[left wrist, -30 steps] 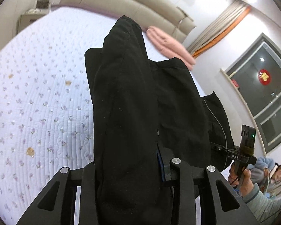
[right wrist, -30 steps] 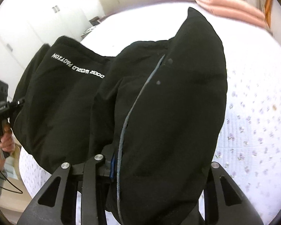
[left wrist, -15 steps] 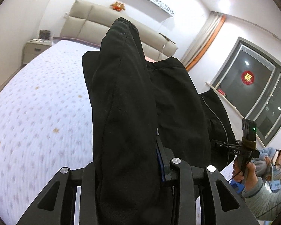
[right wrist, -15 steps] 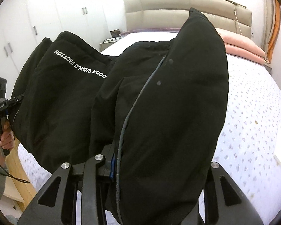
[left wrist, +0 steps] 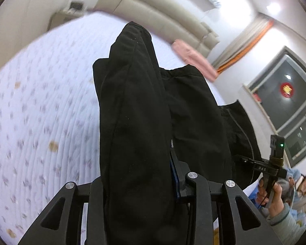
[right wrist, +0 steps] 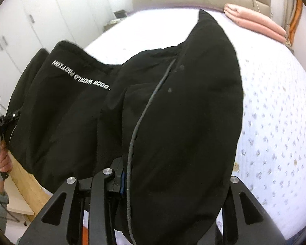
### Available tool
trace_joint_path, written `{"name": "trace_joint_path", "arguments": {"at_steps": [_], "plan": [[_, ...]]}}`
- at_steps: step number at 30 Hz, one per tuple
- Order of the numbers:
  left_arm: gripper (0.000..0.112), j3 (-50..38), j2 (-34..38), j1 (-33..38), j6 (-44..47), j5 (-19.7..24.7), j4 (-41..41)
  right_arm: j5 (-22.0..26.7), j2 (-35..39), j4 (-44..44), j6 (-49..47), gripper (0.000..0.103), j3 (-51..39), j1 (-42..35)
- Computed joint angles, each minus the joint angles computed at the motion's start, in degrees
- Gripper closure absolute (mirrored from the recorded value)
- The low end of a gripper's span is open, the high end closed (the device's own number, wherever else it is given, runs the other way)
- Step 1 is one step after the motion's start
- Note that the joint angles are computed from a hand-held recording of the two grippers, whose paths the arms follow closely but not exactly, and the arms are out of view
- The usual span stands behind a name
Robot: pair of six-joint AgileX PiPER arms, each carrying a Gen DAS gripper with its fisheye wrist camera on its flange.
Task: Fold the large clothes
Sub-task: 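Lower the folded jacket onto the bed and open both grippers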
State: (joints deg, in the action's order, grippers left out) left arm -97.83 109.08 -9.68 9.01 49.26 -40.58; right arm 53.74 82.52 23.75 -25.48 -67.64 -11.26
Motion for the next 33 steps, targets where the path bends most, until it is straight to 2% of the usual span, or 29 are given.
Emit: {"name": "trace_joint_path", "arguments": {"at_steps": [1,2,3,6,8,10,13,14,15,16,21,24,26,27,29,30,31,33], "plan": [[0.075,0.54,1.36,0.0,-2.63,-0.52,2.78,-2.3,0.06,-2.09,1.68,0.061,2.83,0.76],[0.073,2.3,2.08,0.49,-3.69,-1.73,3.27,-5.38,0.57,-2.64,1.23,0.061,5.33,0.4],[0.068,4.3,2.45,1.32,-3.4,-2.35,1.47,-6.3,1.18,-0.89,-0.38,0.061,6.71,-0.88],[0.049,11.71,5.16,7.09,4.26,-2.64,-14.08,-4.66,3.68,12.57,-10.73,0.049,11.63,-10.07],[0.049,14.3,6.36,10.1,10.51,-0.01,-23.69,-2.3,4.79,16.46,-15.08,0.045,12.31,-14.24],[0.049,15.22,5.53,10.11,11.56,0.25,-24.57,-0.76,4.62,17.8,-17.98,0.044,13.46,-17.19],[0.049,11.11,4.46,9.24,5.69,0.79,-14.72,2.25,3.25,16.57,-16.83,0.043,13.47,-19.15],[0.049,9.09,3.85,8.88,2.15,1.76,-9.98,0.94,5.08,16.11,-14.54,0.043,11.58,-17.65],[0.049,7.73,2.61,8.04,-1.66,1.91,-4.25,1.92,4.62,14.64,-14.48,0.043,11.29,-17.92],[0.049,5.51,2.05,7.31,-5.35,2.24,1.48,1.41,3.75,11.49,-12.82,0.043,10.46,-17.14],[0.049,5.58,-8.23,-0.06,-19.69,2.98,28.36,-2.83,-8.54,-6.61,0.35,0.043,13.94,-6.93],[0.049,7.92,-13.7,-1.65,-20.58,1.75,31.52,-1.77,-14.55,-9.55,4.36,0.043,15.48,-4.69],[0.049,13.58,-17.97,1.36,-14.3,-0.68,26.96,-1.56,-15.29,-8.59,2.76,0.043,15.26,-7.0],[0.049,14.95,-19.73,1.98,-11.92,-0.41,24.89,-1.69,-16.31,-8.51,3.13,0.042,15.61,-7.39],[0.049,13.43,-19.41,0.53,-11.71,0.49,24.39,-3.26,-14.73,-12.94,8.87,0.039,14.1,-4.38],[0.049,13.52,-18.89,0.06,-11.14,-0.53,24.12,-3.47,-14.24,-16.06,12.28,0.038,13.78,-3.86],[0.049,11.32,-17.24,-2.11,-12.87,-0.77,25.55,-3.02,-14.11,-16.99,15.99,0.038,13.04,-1.05],[0.049,10.14,-15.95,-4.94,-15.05,-0.86,28.41,-2.08,-14.9,-17.42,18.06,0.038,13.03,-1.91]]}}
